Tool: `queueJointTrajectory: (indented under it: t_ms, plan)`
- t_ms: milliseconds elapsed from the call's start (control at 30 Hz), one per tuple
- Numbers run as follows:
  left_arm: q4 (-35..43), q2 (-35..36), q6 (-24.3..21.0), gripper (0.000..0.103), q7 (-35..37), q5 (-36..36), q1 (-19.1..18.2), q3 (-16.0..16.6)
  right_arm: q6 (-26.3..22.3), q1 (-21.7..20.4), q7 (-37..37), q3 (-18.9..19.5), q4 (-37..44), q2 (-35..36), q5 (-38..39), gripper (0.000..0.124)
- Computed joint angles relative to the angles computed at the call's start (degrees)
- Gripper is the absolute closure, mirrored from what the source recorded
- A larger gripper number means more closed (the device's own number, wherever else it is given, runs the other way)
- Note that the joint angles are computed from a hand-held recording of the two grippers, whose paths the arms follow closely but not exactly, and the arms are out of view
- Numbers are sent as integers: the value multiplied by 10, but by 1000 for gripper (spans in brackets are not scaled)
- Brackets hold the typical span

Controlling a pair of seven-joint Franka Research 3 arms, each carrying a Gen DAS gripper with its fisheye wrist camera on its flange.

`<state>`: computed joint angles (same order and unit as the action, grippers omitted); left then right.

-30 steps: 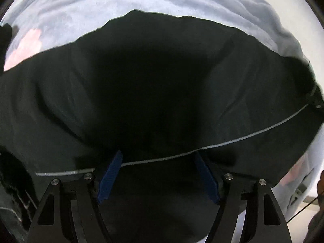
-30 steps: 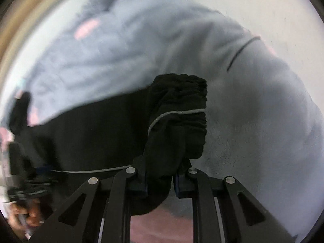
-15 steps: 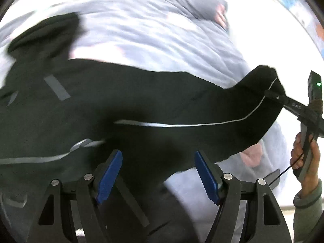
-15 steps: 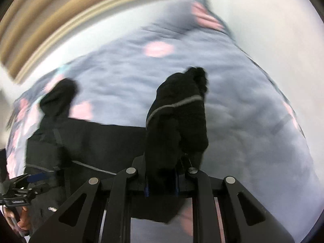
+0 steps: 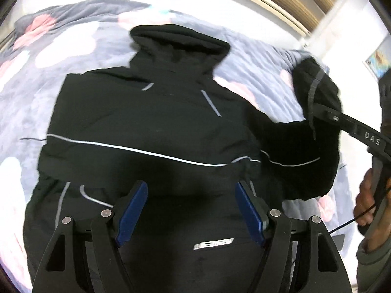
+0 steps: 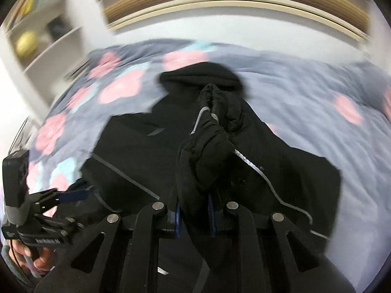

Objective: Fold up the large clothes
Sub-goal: 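Carry the sleeve across the jacket toward the left tool and release, then grasp the jacket side edge with the left tool and fold it inward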

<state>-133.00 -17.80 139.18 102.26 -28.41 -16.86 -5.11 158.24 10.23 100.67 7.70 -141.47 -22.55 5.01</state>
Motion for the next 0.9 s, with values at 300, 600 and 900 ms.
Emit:
queueJointTrajectory:
  t_ms: [300,600,900]
  plan:
    - [-23,13,16,28,53,-34,34,31,-65,77,16,14,238,296,-43,104]
    - [-43,38,30,28,43,-31,82,39,-110,96,-57,4,335,426,39,55]
    - [17,81,27,28,110,-100,85,37,-36,81,-163,-15,159,232,151,55]
